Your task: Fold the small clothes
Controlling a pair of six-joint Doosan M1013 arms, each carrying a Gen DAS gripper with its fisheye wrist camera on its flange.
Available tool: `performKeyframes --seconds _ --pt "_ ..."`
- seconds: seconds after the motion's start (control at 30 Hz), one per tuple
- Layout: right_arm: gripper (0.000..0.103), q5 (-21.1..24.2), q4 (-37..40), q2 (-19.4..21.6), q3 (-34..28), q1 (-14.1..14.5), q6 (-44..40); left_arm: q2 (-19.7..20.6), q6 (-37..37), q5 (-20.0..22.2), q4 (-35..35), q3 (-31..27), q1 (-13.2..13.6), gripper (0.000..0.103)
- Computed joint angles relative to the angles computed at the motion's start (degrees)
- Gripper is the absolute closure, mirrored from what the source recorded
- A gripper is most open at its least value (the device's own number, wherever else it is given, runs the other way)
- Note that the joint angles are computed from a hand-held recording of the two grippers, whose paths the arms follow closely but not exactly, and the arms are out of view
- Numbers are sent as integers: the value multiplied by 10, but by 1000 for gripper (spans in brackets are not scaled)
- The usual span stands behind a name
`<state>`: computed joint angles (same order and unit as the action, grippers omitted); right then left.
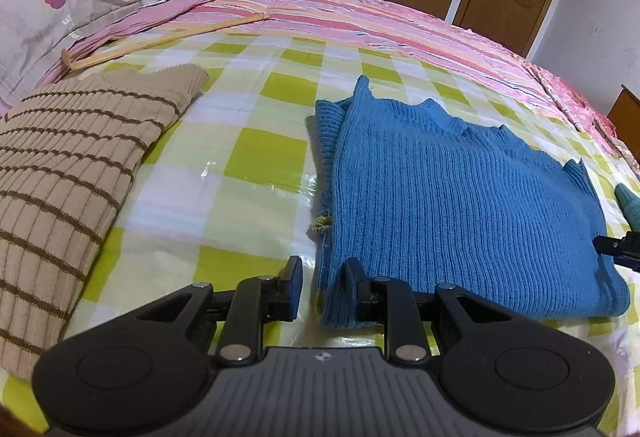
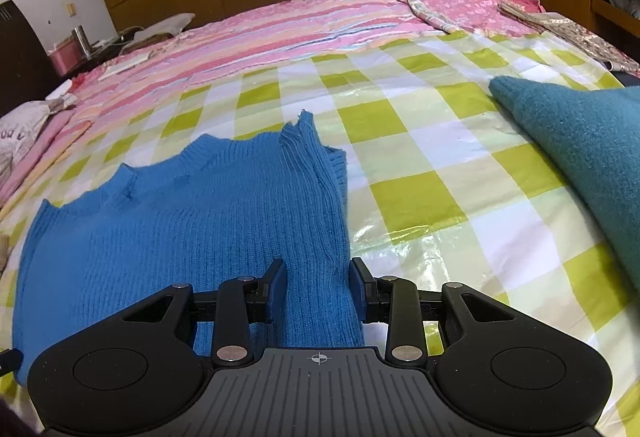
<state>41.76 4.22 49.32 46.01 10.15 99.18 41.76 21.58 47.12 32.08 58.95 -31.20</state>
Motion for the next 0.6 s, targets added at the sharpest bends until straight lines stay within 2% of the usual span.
performKeyframes --seconds 0.23,0.37,0.6 --pt "71 -15 13 -8 15 -2 -3 -1 -1 -13 -8 5 2 73" --pt "71 7 11 -2 4 -2 -2 -1 -2 -20 -11 6 2 74" --pt "66 -21 3 -15 11 9 -24 -4 -12 -43 -15 16 6 74"
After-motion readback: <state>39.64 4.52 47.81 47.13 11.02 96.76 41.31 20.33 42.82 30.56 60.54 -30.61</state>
